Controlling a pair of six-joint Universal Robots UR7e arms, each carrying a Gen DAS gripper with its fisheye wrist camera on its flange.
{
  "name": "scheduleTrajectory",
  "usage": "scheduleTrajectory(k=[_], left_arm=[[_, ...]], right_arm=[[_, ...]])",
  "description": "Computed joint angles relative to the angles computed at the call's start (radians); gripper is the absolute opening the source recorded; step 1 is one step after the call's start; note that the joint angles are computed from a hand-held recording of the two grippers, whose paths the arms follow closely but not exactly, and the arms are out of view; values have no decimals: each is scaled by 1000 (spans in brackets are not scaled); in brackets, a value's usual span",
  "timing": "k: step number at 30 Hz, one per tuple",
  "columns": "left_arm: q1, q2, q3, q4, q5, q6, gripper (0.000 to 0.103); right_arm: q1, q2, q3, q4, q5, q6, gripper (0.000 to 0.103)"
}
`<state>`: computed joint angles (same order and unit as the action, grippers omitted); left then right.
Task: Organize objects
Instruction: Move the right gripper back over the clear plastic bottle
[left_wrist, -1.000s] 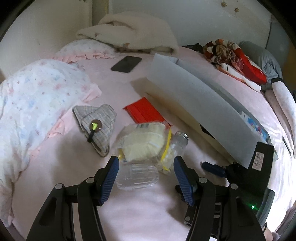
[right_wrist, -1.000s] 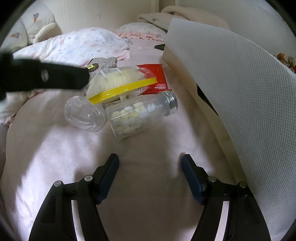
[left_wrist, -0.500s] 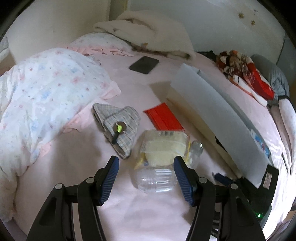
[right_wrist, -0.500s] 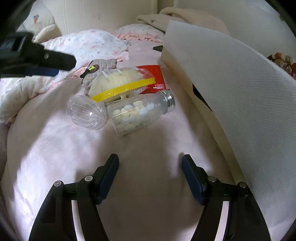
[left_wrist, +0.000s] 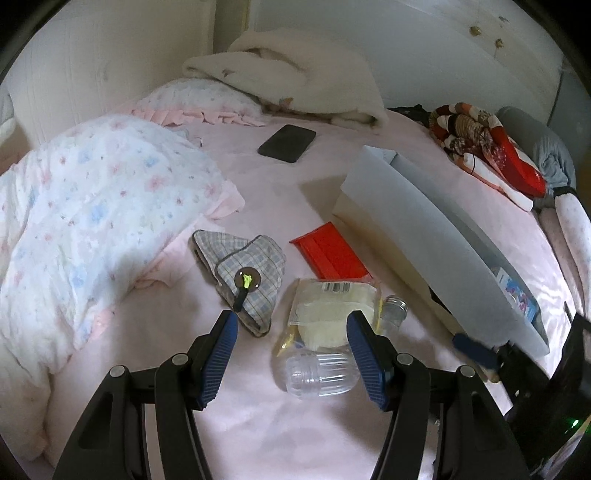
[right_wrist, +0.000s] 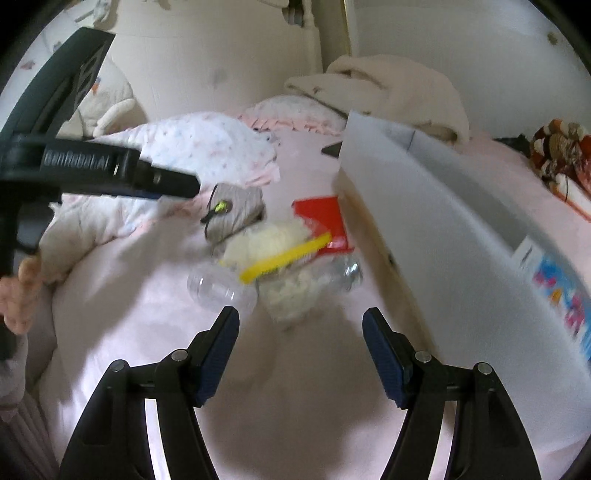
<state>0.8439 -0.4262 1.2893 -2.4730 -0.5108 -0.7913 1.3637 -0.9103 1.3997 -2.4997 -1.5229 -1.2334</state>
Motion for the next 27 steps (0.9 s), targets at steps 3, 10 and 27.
scheduleTrajectory(k=[3, 10, 27], left_arm=[[8, -8, 7, 5, -10, -32, 60], [27, -18, 23, 14, -54, -92, 60], [14, 0, 0, 40, -55, -91, 60]], right_arm=[[16, 21, -21, 3, -37, 8, 70], [28, 121, -21, -99, -205, -9, 70], [25, 116, -11, -111, -216, -16, 82]])
